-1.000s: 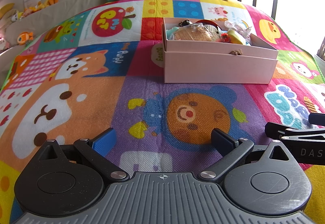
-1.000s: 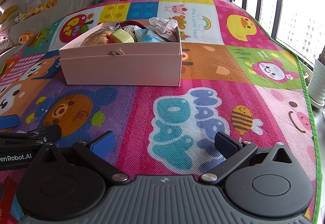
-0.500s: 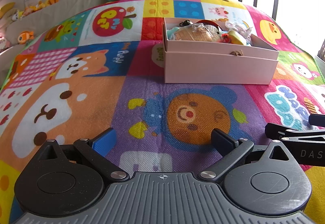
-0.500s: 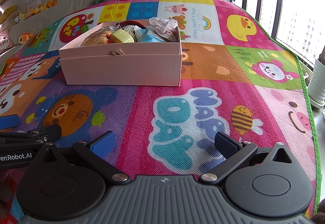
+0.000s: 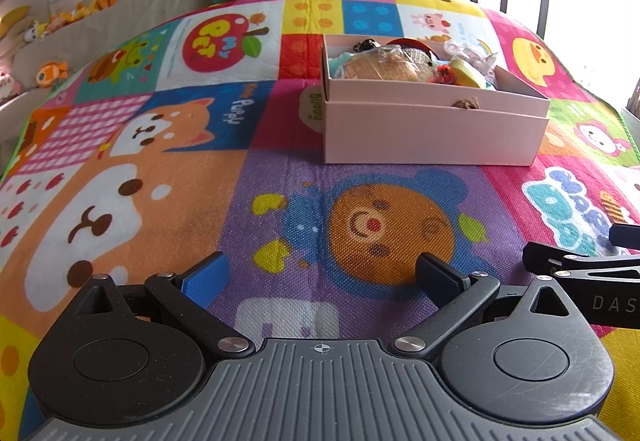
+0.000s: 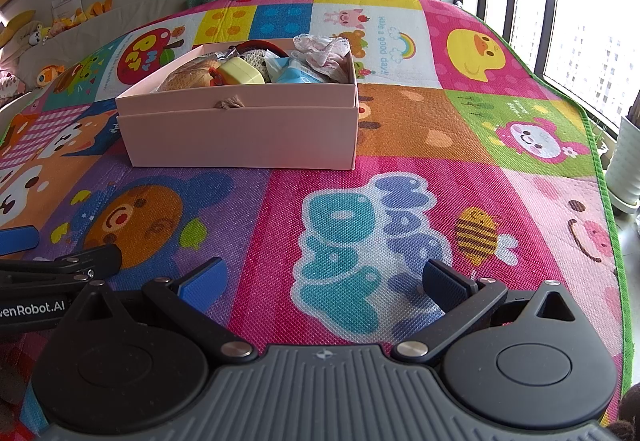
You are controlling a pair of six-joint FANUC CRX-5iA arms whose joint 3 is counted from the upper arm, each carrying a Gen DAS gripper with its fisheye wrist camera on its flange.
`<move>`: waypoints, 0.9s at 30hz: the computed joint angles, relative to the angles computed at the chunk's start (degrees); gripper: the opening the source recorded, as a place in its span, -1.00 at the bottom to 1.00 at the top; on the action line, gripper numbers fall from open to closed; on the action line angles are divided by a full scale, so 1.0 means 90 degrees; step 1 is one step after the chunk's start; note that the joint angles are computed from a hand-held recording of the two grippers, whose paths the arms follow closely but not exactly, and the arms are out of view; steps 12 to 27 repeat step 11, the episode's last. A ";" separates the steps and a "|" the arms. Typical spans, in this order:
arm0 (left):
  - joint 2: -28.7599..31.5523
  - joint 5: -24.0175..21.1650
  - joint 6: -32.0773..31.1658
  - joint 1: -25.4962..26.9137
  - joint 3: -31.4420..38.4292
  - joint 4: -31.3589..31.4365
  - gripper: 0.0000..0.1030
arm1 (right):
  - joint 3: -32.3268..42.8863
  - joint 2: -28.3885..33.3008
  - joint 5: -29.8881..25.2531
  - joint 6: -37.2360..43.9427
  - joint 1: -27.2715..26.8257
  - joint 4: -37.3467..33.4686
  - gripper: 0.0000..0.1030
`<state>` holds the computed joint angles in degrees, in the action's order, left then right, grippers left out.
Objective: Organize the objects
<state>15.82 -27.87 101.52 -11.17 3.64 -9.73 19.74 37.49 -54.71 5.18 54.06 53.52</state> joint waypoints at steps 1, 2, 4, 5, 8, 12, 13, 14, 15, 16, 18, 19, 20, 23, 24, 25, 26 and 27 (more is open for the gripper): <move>0.0003 -0.0008 0.0009 -0.0005 0.0010 -0.0016 0.98 | 0.0000 0.0000 0.0000 0.0000 0.0000 0.0000 1.00; 0.0002 -0.0006 0.0003 -0.0002 0.0007 -0.0010 0.98 | -0.0004 -0.0002 0.0003 -0.0002 -0.0001 0.0001 1.00; 0.0002 0.0000 0.0000 -0.0001 0.0002 0.0006 0.98 | -0.0004 -0.0002 0.0003 -0.0002 -0.0001 0.0001 1.00; 0.0002 0.0000 0.0000 -0.0001 0.0002 0.0006 0.98 | -0.0004 -0.0002 0.0003 -0.0002 -0.0001 0.0001 1.00; -0.0001 0.0009 -0.0009 0.0002 -0.0005 0.0018 0.98 | -0.0001 0.0000 0.0003 0.0002 -0.0003 0.0001 1.00; 0.0008 -0.0006 0.0011 -0.0007 0.0013 -0.0005 0.98 | -0.0004 -0.0002 0.0002 -0.0001 -0.0001 0.0002 1.00; 0.0008 -0.0006 0.0011 -0.0007 0.0013 -0.0005 0.98 | -0.0004 -0.0002 0.0002 -0.0001 -0.0001 0.0002 1.00; 0.0008 -0.0006 0.0011 -0.0007 0.0013 -0.0005 0.98 | -0.0004 -0.0002 0.0002 -0.0001 -0.0001 0.0002 1.00; 0.0008 -0.0006 0.0011 -0.0007 0.0013 -0.0005 0.98 | -0.0004 -0.0002 0.0002 -0.0001 -0.0001 0.0002 1.00; 0.0008 -0.0006 0.0011 -0.0007 0.0013 -0.0005 0.98 | -0.0004 -0.0002 0.0002 -0.0001 -0.0001 0.0002 1.00; 0.0008 -0.0006 0.0011 -0.0007 0.0013 -0.0005 0.98 | -0.0004 -0.0002 0.0002 -0.0001 -0.0001 0.0002 1.00; 0.0008 -0.0006 0.0011 -0.0007 0.0013 -0.0005 0.98 | -0.0004 -0.0002 0.0002 -0.0001 -0.0001 0.0002 1.00; 0.0008 -0.0006 0.0011 -0.0007 0.0013 -0.0005 0.98 | -0.0004 -0.0002 0.0002 -0.0001 -0.0001 0.0002 1.00; 0.0008 -0.0006 0.0011 -0.0007 0.0013 -0.0005 0.98 | -0.0004 -0.0002 0.0002 -0.0001 -0.0001 0.0002 1.00; 0.0008 -0.0006 0.0011 -0.0007 0.0013 -0.0005 0.98 | -0.0004 -0.0002 0.0002 -0.0001 -0.0001 0.0002 1.00; 0.0008 -0.0006 0.0011 -0.0007 0.0013 -0.0005 0.98 | -0.0004 -0.0002 0.0002 -0.0001 -0.0001 0.0002 1.00; 0.0008 -0.0006 0.0011 -0.0007 0.0013 -0.0005 0.98 | -0.0004 -0.0002 0.0002 -0.0001 -0.0001 0.0002 1.00; 0.0008 -0.0006 0.0011 -0.0007 0.0013 -0.0005 0.98 | -0.0004 -0.0002 0.0002 -0.0001 -0.0001 0.0002 1.00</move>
